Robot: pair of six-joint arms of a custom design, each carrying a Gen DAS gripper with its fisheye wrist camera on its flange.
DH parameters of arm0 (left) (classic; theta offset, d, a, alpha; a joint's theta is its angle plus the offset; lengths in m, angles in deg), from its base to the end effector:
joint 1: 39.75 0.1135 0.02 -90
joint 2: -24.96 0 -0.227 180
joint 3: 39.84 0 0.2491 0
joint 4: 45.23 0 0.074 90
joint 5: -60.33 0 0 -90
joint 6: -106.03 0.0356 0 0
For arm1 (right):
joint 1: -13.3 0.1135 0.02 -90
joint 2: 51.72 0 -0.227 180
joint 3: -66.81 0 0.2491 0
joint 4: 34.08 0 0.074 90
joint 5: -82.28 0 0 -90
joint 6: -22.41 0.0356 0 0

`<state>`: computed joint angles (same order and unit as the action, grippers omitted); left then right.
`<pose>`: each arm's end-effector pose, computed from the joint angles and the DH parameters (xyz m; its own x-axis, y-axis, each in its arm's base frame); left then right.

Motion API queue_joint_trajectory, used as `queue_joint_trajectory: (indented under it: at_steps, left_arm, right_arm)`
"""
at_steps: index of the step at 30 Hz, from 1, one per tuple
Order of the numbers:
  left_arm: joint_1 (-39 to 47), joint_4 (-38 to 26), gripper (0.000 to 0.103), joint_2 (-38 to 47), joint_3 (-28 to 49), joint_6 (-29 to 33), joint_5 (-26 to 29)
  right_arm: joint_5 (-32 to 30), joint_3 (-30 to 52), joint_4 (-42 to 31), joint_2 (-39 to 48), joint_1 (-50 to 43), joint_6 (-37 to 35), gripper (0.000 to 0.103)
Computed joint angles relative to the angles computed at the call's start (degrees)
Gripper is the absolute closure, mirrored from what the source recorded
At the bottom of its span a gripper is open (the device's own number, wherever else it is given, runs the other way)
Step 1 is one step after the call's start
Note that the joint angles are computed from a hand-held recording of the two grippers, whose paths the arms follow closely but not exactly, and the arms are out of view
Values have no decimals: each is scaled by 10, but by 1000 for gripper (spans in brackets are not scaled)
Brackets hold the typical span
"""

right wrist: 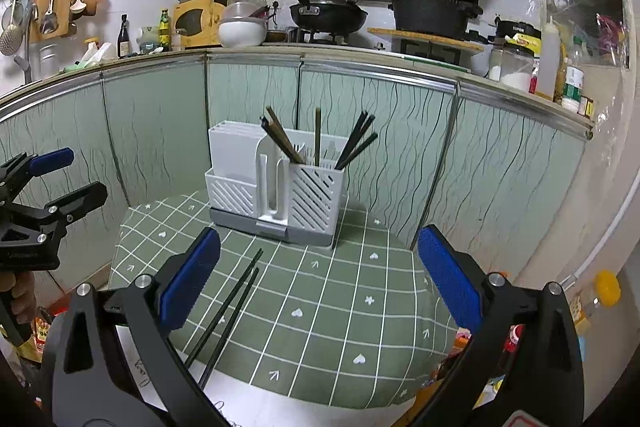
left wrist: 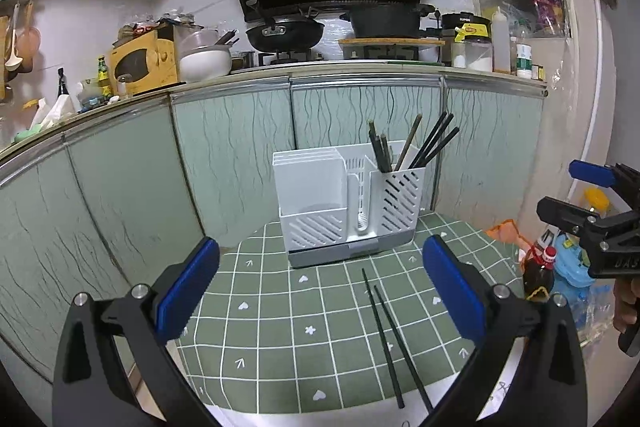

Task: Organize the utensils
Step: 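Withdraw both open tools from the holder back over the mat, then lower both open tools toward the last two black chopsticks on the mat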

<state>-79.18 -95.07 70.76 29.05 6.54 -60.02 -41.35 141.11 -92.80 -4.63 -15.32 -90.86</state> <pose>0.1539 -0.1032 0.3268 -0.3758 0.1248 -0.9183 0.1395 0.9872 0.0771 0.1634 -0.0667 0.3395 -0.4153 -0.1481 -0.8976 -0.1956 0.9781 -0.0709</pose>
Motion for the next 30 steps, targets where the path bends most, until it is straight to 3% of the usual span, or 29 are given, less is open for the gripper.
queue_joint_trajectory:
  at_steps: [16, 23, 30]
  left_arm:
    - [-30, -15, 4, -36, -52, -53, -63]
    - [-54, -30, 4, -42, -70, -68, -72]
    - [-43, -15, 4, -43, -122, -79, -42]
  right_arm:
    - [-11, -60, 2, -40, -26, -13, 8]
    - [-5, -87, 7, -57, -20, -14, 8]
    - [9, -135, 18, -78, -3, -10, 8]
